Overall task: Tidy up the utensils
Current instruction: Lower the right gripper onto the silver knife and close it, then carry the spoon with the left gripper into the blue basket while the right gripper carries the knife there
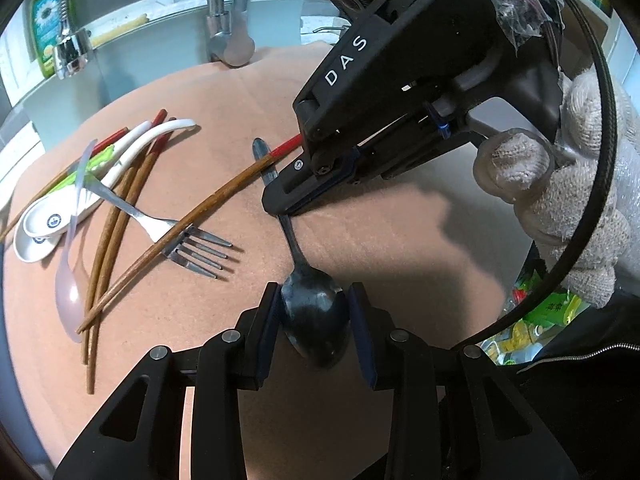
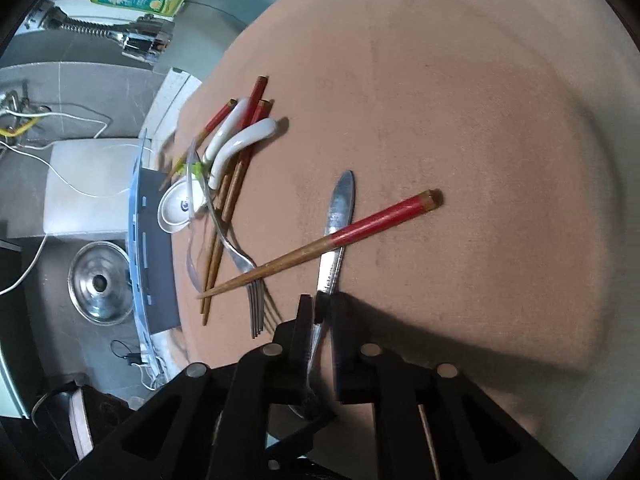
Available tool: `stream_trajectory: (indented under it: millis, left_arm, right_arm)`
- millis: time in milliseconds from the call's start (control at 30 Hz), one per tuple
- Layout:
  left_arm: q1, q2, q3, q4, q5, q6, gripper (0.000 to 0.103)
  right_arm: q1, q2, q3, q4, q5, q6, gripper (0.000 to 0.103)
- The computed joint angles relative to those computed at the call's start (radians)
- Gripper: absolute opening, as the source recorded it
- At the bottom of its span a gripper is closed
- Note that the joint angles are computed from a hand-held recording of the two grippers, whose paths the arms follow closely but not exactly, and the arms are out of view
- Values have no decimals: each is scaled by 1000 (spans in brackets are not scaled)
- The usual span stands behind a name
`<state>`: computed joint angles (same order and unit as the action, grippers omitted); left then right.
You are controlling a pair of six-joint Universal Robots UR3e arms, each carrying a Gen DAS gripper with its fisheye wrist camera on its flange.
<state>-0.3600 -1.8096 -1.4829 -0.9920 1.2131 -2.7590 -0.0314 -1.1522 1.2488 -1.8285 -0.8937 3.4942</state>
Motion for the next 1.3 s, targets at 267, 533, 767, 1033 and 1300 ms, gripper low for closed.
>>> stream_trajectory:
  millis: [267, 533, 767, 1033, 1300]
  left_arm:
    - [34, 2, 24, -62, -54, 25, 32]
    - [14, -10, 99, -144, -91, 46, 32]
    - [-42, -117, 253, -189, -117, 91, 32]
    - [-98, -225, 424, -223, -152, 102, 32]
    - [-42, -167, 411, -200, -139, 84, 32]
  right_arm:
    - [-23, -58, 103, -62, 18, 50, 7]
    - [-70, -188, 278, -137, 49, 130, 6]
    - [-141, -320, 396, -141, 25, 170, 6]
    - [-272, -497, 523, -111, 5, 161, 5]
    - [-253, -451, 407, -117, 40, 170, 4]
